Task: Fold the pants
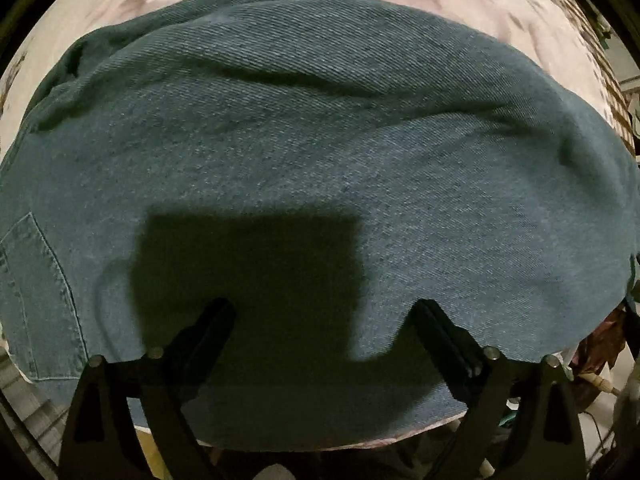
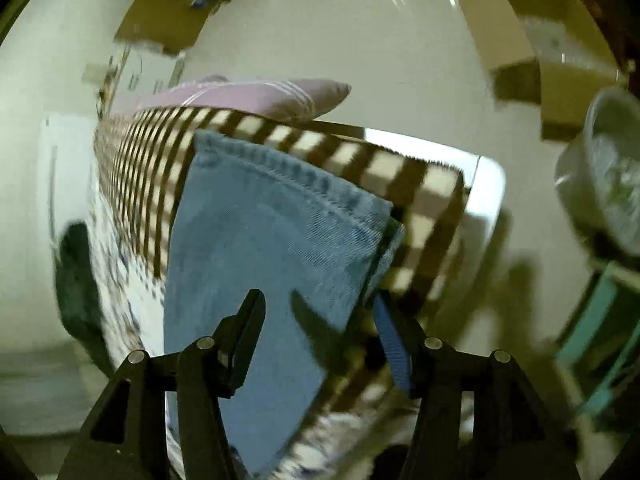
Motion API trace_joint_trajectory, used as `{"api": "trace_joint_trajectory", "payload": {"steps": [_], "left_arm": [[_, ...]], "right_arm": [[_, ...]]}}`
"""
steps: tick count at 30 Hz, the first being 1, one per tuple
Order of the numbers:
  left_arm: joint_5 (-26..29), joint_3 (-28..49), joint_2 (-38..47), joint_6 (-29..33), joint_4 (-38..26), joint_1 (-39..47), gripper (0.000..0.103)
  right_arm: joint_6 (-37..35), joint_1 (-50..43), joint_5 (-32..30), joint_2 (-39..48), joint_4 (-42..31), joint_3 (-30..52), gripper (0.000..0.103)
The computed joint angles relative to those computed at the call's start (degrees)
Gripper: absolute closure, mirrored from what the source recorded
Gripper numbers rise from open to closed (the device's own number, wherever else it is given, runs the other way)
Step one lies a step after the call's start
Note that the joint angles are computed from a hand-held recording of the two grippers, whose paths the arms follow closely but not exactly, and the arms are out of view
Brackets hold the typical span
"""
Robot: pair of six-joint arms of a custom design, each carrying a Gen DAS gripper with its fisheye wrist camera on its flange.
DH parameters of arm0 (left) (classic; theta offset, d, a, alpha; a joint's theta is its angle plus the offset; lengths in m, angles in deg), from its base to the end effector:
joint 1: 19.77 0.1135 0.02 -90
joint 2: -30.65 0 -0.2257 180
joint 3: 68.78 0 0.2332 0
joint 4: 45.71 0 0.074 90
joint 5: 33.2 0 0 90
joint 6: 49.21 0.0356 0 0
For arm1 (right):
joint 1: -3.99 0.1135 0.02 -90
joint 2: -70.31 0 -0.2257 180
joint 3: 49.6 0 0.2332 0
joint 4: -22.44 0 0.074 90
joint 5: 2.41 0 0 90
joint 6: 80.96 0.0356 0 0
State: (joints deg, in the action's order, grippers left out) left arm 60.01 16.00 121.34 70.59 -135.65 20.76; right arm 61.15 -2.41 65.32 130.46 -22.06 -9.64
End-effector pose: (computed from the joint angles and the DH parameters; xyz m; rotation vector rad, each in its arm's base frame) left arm 0.1864 0.1567 0.2062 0.2930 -3.0722 0.1615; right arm 0.1727 -0.0058 0.1321 1.2557 2.4941 0.7493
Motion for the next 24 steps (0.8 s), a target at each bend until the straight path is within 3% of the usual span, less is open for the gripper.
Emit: {"api": "trace_joint_trajectory", "payload": {"steps": [2, 3, 6, 9, 12, 14, 16, 18, 23, 24], "left_arm": [[0.1, -1.0, 0.7, -0.4, 1.8, -0.8, 0.005], [0.2, -0.5, 1.1, 0.4, 1.4, -0.1, 0.005], [0.0, -1.1, 2.4, -0.5, 3.2, -1.3, 0.005], [-0.2, 0.6, 2.0, 2.0, 0.4, 2.1, 0.005], [0.2, -0.2, 0.7, 2.6, -0.1, 2.6, 0.004], [0.3, 1.0, 1.6, 5.0, -0.7, 5.1, 0.0], [0.0, -0.5, 1.5, 5.1, 1.4, 5.1, 0.0], [0.1, -1.4, 0.5, 2.1, 2.1, 2.9, 0.0], [0.9, -1.3, 1.5, -1.8, 4.6, 2.7, 0.0], [1.0, -0.1, 2.4, -1.7, 4.7, 3.2, 0.0]], "right_arm": [[3.9, 0.3, 1.7, -1.6, 6.8, -4.3, 0.062], [5.2, 1.1, 3.6, -2.0, 8.2, -5.0, 0.091], [7.6, 3.9, 7.6, -2.9, 8.5, -4.8, 0.094], [7.8, 5.4, 9.7, -2.8, 8.4, -4.7, 0.095], [7.5, 2.4, 5.0, -2.1, 13.3, -7.6, 0.09], [5.0, -0.6, 0.6, -1.0, 16.2, -8.6, 0.076], [4.7, -4.0, -5.5, -0.7, 23.3, -12.0, 0.05], [5.7, -5.1, -8.2, 2.2, 29.2, -13.0, 0.041], [10.4, 0.9, -3.8, 11.9, 43.4, -11.6, 0.043], [11.4, 2.1, -2.8, 14.0, 46.1, -11.3, 0.057]]}}
